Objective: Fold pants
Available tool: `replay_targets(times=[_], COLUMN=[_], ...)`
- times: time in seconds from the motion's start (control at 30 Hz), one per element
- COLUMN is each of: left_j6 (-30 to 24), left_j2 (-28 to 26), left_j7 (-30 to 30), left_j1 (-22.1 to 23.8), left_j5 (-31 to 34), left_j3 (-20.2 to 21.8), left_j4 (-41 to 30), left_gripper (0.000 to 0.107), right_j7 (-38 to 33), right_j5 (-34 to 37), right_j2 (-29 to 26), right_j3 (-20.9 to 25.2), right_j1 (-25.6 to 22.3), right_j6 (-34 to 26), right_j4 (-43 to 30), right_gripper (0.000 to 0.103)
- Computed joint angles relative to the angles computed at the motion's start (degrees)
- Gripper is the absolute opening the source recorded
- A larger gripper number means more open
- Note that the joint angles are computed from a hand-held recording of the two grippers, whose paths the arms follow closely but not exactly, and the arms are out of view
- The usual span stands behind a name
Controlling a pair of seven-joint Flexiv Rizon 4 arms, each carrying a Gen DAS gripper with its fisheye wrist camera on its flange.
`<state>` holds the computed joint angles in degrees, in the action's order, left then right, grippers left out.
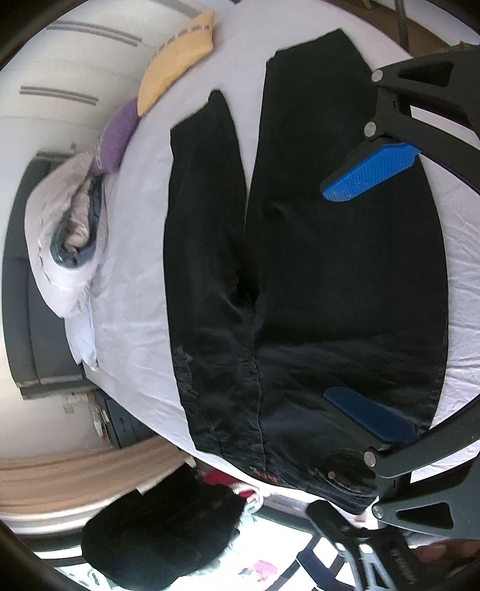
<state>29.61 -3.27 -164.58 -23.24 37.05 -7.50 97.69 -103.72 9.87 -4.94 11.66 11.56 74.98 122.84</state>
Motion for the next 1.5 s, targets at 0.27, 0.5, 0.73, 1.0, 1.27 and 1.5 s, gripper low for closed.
replay_targets(times=[0.27, 0.5, 0.73, 1.0, 1.27, 1.5], left_j6=[10.20, 19.14, 18.48, 12.48, 8.00, 5.45], left_j2=[-1.02, -6.06, -19.13, -34.17, -39.67, -42.37], left_j7=[7.30, 22.19, 49.06, 70.12, 81.75, 82.94], left_j1=[4.14, 10.01, 16.49, 24.60, 25.02, 23.43], left_j5=[-0.84, -10.02, -17.31, -34.51, -40.83, -40.82], left_j3=[2.74, 6.69, 8.37, 6.63, 8.25, 9.89], left_j4=[1.86, 0.51, -12.89, -25.92, -30.15, -33.98], left_gripper=[0.103, 0.103, 0.103, 0.044, 0.044, 0.032], right_j7=[-18.24, -20.19, -26.82, -28.36, -30.46, -34.82], right_j5=[20.42, 27.12, 18.03, 9.91, 6.21, 2.38], right_j2=[-4.42, -11.29, -18.17, -30.79, -39.55, -42.10], right_j3=[-0.12, -1.13, -0.20, 0.41, 1.70, 1.86], right_j1=[-5.56, -9.34, -7.86, -5.92, -4.13, -1.06], right_j6=[-20.70, -35.88, -42.60, -47.05, -47.11, -45.25], right_j4=[-16.27, -30.65, -39.39, -55.23, -66.48, -68.69], right_gripper=[0.103, 0.103, 0.098, 0.083, 0.076, 0.074])
